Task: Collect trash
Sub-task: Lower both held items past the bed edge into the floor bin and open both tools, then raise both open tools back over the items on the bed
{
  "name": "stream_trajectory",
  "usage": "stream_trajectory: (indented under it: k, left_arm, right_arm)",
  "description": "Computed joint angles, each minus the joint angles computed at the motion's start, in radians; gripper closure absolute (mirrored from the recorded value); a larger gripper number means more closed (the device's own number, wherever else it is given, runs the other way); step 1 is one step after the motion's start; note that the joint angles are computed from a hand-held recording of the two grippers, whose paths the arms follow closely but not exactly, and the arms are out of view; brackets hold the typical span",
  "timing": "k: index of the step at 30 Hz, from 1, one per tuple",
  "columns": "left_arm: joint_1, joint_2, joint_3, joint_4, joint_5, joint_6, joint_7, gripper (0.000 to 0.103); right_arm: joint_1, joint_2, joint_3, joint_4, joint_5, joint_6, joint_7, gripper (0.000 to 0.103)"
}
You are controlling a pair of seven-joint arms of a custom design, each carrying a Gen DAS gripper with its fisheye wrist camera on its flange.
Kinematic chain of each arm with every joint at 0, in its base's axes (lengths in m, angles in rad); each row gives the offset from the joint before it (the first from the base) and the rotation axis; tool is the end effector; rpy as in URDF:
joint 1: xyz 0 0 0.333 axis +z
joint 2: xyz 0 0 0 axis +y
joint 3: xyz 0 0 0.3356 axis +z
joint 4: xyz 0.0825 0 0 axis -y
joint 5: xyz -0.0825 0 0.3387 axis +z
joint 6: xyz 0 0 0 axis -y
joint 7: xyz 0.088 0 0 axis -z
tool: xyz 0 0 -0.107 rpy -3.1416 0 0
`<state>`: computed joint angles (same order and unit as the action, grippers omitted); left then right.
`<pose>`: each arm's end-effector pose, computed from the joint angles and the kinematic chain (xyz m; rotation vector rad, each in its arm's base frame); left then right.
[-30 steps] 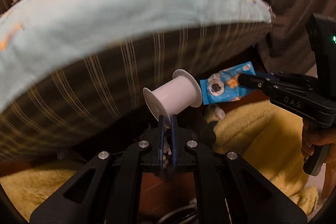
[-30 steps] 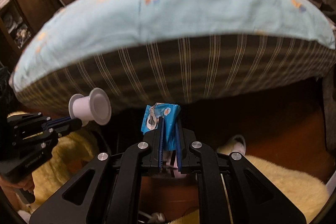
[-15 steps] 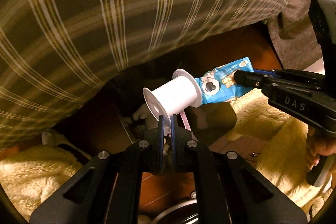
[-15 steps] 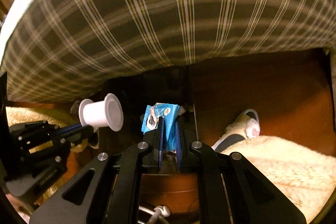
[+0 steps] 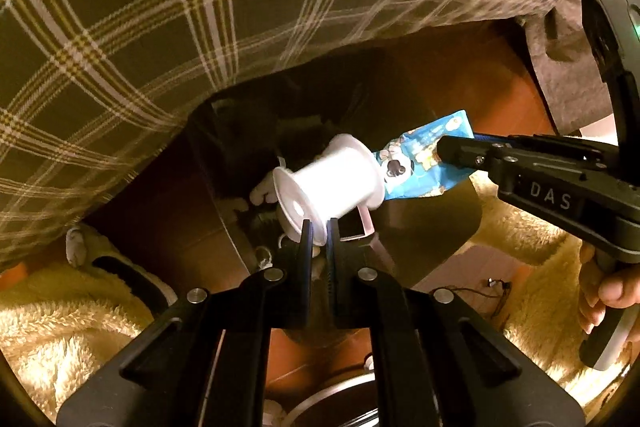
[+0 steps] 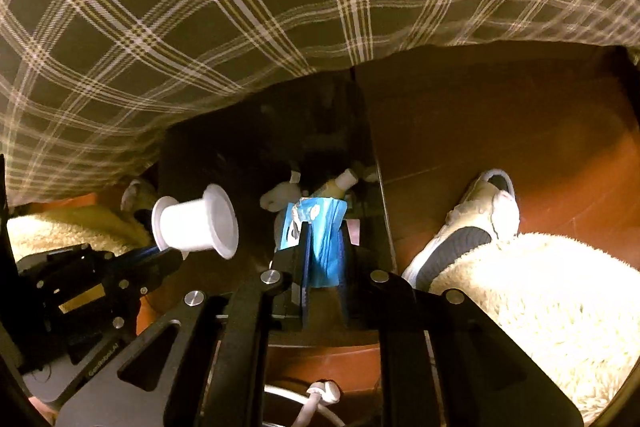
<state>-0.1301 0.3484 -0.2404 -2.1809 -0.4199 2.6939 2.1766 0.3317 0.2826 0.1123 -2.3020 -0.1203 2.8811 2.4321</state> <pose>0.5254 -0.1840 0.3019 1.4339 -2.6852 0.5020 0.4827 0.2353 0.3127 -1.6721 2.3031 -0.0820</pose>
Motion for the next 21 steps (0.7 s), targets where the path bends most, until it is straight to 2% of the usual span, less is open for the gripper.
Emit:
stream_trajectory:
  k: [2, 3, 5, 9, 11, 12, 14, 15, 16, 18, 21]
  left_arm:
    - [-0.003, 0.000, 0.004, 0.000, 0.005, -0.008, -0.009, 0.095]
    - [-0.005, 0.000, 0.007, -0.001, 0.008, -0.007, -0.015, 0.089]
    - [-0.009, -0.003, 0.012, -0.006, 0.015, 0.003, -0.027, 0.079]
    - [0.004, -0.019, 0.009, -0.014, 0.004, 0.014, -0.025, 0.067]
    - [0.010, -0.052, 0.007, -0.033, -0.007, 0.039, -0.017, 0.058]
    - [0.018, -0.077, 0.000, -0.047, -0.023, 0.058, 0.000, 0.051]
    - [0.040, -0.126, -0.015, -0.067, -0.072, 0.082, 0.055, 0.042]
    - [0.055, -0.159, -0.030, -0.077, -0.124, 0.094, 0.104, 0.036]
    - [0.059, -0.181, -0.033, -0.079, -0.162, 0.096, 0.136, 0.033]
    - [0.062, -0.241, -0.033, -0.078, -0.255, 0.102, 0.205, 0.027]
    - [0.038, -0.298, -0.004, -0.050, -0.324, 0.110, 0.237, 0.018]
  right_arm:
    - [0.006, -0.003, -0.009, -0.004, -0.008, -0.001, 0.014, 0.082]
    - [0.009, -0.007, -0.015, -0.009, -0.012, 0.003, 0.026, 0.079]
    - [0.014, -0.015, -0.027, -0.021, -0.027, 0.015, 0.049, 0.059]
    - [0.000, -0.050, -0.024, -0.049, -0.028, 0.044, 0.065, 0.048]
    - [0.008, -0.080, -0.038, -0.062, -0.054, 0.052, 0.084, 0.033]
    - [0.026, -0.100, -0.062, -0.068, -0.100, 0.051, 0.114, 0.029]
    - [0.081, -0.161, -0.133, -0.068, -0.292, 0.017, 0.249, 0.013]
    - [0.094, -0.194, -0.150, -0.063, -0.392, -0.009, 0.323, 0.010]
    - [0.090, -0.214, -0.151, -0.062, -0.458, -0.020, 0.370, 0.006]
    - [0.079, -0.274, -0.142, -0.051, -0.592, -0.063, 0.461, 0.004]
    - [0.038, -0.339, -0.107, -0.036, -0.679, -0.089, 0.514, 0.003]
